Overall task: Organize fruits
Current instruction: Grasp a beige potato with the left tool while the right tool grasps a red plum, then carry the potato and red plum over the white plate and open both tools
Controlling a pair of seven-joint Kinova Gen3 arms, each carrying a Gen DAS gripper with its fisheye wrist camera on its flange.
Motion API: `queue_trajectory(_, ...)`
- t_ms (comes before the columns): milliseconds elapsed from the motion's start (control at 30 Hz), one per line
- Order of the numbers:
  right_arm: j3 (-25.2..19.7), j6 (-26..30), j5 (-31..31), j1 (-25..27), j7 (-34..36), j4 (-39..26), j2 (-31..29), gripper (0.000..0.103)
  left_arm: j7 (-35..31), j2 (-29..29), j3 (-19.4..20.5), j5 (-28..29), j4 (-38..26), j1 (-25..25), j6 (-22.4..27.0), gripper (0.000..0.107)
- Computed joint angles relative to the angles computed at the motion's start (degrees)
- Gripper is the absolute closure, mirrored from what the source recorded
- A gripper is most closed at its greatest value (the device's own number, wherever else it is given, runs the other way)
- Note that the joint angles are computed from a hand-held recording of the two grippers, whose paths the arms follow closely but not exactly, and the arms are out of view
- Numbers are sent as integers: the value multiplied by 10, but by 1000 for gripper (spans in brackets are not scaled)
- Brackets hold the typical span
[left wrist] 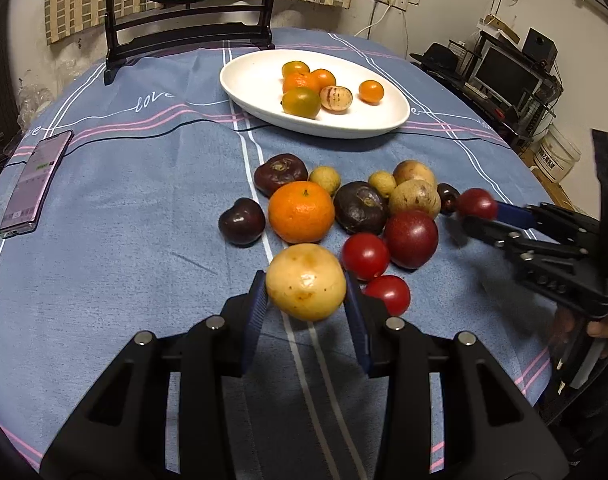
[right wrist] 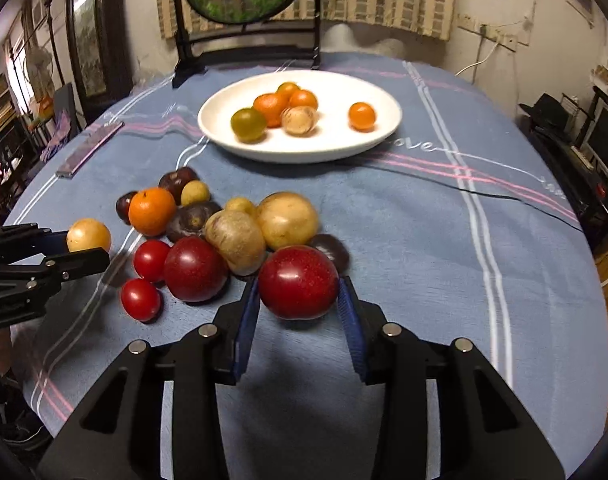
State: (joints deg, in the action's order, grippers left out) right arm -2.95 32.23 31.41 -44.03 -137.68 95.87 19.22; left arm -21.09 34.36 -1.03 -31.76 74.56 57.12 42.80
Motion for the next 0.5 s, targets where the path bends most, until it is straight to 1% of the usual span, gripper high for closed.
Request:
queue_trajectory(100, 7, -13, 15, -4, -18, 19, -17, 63, 1, -2, -1, -2, -1, 2, 2, 69)
queue_trajectory(233, 4, -28, 29, 1, -32, 33, -29, 63, -6, 1, 0, -9, -16, 5, 19, 69)
queue_trajectory(500, -3, -43, 37, 8, -25, 34, -37, 63, -34, 14, 6, -6, -53, 2, 48, 69)
